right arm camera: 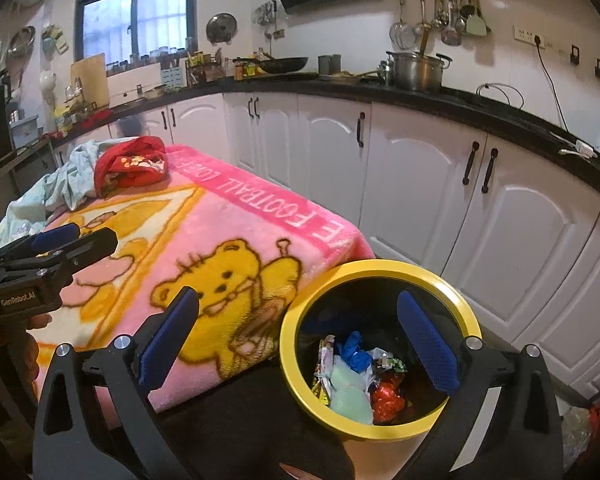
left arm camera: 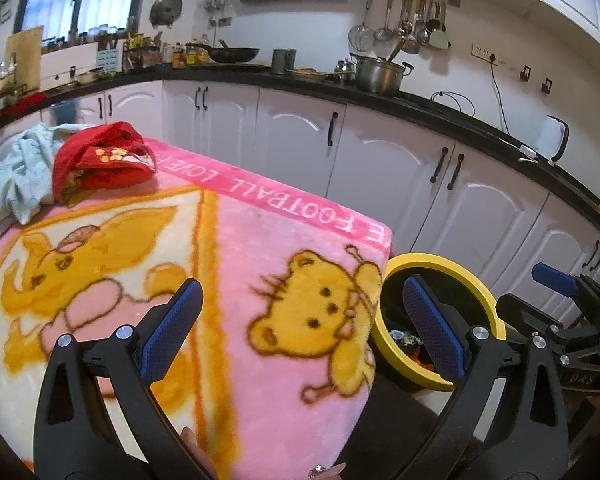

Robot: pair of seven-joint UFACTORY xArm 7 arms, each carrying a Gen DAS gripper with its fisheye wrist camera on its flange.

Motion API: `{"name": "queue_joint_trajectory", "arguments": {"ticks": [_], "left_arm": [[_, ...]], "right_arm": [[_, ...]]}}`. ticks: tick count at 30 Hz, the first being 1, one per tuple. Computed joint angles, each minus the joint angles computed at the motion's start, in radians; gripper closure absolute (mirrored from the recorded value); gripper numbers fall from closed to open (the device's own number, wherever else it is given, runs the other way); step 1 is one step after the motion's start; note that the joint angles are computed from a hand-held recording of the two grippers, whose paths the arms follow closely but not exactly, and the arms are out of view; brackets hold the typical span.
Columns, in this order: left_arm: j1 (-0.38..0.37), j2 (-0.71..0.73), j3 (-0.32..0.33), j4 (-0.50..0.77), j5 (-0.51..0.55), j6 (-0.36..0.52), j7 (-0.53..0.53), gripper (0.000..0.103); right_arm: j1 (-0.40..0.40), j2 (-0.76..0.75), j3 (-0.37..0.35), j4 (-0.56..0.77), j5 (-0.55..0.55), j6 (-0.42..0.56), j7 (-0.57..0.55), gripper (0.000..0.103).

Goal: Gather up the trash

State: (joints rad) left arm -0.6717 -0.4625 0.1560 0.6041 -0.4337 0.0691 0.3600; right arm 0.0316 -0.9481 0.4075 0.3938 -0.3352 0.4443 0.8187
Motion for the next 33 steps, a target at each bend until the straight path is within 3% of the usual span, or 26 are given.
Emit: {"name": "queue_joint_trajectory", "arguments": {"ticks": [7,11,20,23,28,33], "left_arm": [[-0.022,-0.062,0.029,-0.084,0.020,-0.074,-0.010,0.011],[-0.008,-0.090,0.009,-0.140,0.077,-0.148,-0.047,0.011],[-0.034,-0.155,0.023,-0.248,0.187,-0.316,-0.126,0.011],[-0.024,-0.171,0.023,-0.273,0.223,-0.347,-0.156,0.011],[0.053,-0.181,-0.031,-0.295,0.268,-0.358,-0.207,0.011],[0.066,-0.184,-0.020,-0.298,0.327,-0.351,-0.257,0.011]], "right_arm": [[-0.045,-0.081,0.100,-0.033,-0.038,-0.012,0.101,0.006],[-0.065,-0.165,0.171,-0.059,-0.076,-0.007,0.173,0.006],[-0.031,-0.326,0.299,-0.117,-0.128,0.067,0.334,0.006],[-0.016,-0.337,0.305,-0.126,-0.141,0.088,0.366,0.006],[0.011,-0.309,0.292,-0.126,-0.151,0.118,0.396,0.006],[0.021,-0.294,0.284,-0.122,-0.174,0.125,0.417,0.006]]}}
